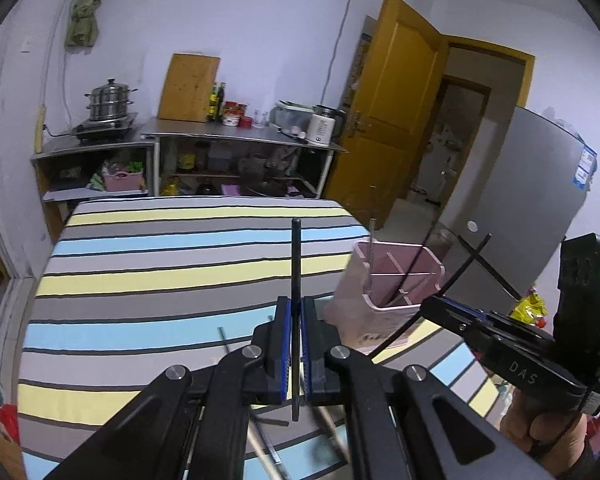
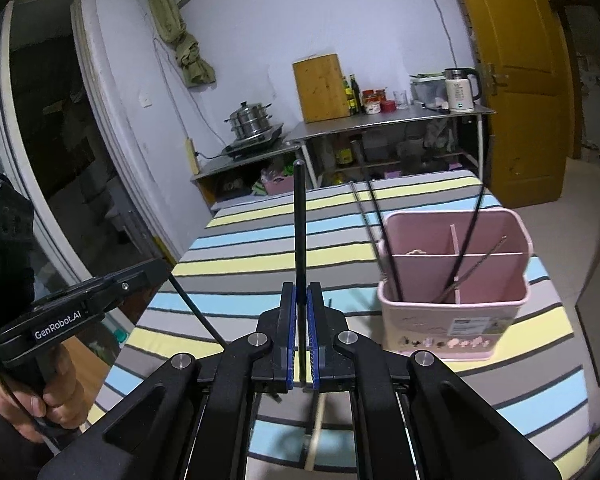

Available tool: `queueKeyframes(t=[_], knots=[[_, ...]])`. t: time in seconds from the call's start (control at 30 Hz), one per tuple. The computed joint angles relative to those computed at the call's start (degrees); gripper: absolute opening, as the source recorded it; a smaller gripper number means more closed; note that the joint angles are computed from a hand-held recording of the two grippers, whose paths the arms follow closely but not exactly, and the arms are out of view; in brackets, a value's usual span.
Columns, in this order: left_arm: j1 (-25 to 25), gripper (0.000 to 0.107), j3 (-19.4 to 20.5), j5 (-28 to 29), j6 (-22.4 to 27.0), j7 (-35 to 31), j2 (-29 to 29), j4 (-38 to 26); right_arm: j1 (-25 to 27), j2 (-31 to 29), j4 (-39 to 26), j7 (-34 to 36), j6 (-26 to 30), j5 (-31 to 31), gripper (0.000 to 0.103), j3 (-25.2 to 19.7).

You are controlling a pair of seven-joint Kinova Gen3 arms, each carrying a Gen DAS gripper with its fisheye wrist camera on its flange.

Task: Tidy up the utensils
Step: 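Lift the right tool's black chopstick over the pink basket while the left tool carries its own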

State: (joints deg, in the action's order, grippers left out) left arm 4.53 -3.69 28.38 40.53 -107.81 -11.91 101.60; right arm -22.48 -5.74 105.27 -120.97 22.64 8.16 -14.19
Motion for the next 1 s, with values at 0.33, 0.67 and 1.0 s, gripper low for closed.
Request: queueKeyframes(t=[0.33, 0.67, 1.0], knots=[[0.9, 0.004, 2.3, 5.6, 1.9, -1.6, 5.8, -5.0, 3.0, -3.2, 1.6, 1.2, 0.7, -1.9, 0.006, 2.2], [0.2, 0.004, 4.8, 9.9, 1.9, -2.5, 9.5, -13.0, 7.4, -5.3, -0.5, 2.0, 0.5, -1.3, 0.006, 2.5], [-0.8, 0.004, 7.0, 9.0, 0.3, 0.0, 13.3, -19.7, 11.2, -4.5, -3.6, 0.1, -0.8, 1.9, 0.006, 0.9]])
